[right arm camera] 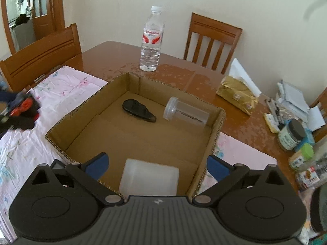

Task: Organize rigid objects
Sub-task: 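Lower the white container into the box and open the right gripper, then lower the blue train car into the box and open the left gripper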

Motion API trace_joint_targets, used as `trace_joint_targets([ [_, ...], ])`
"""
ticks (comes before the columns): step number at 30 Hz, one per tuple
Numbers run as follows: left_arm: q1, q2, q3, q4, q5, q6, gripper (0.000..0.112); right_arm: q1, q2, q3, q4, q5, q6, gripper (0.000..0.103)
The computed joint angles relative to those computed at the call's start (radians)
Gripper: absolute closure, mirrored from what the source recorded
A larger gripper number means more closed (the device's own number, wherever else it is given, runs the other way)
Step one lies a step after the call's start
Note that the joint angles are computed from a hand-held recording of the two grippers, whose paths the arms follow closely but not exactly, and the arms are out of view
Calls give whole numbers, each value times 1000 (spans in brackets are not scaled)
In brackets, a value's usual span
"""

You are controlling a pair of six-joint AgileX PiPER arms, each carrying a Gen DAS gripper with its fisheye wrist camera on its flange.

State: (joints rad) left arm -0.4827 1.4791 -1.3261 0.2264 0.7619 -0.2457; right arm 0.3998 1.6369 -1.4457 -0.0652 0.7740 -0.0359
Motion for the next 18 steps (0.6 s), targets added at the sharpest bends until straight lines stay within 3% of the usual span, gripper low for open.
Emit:
trace_joint_targets([
  [8, 25, 180, -157, -94, -10, 83, 64, 53, -161, 207, -132, -56, 286, 0],
  [14, 21, 259, -211, -122, 0, 124, 63, 84, -226, 299, -219, -50, 453, 0],
  [15, 17, 263, -210, -107, -10, 110, 59, 88, -232, 310, -233, -49, 472, 0],
  [16, 15, 260, -205, -96, -24, 102, 41, 89, -236, 316, -240, -48, 481, 0],
  [18, 10, 241, -182, -64, -64, 83, 18, 91, -240, 327, -262, -44, 504, 0],
])
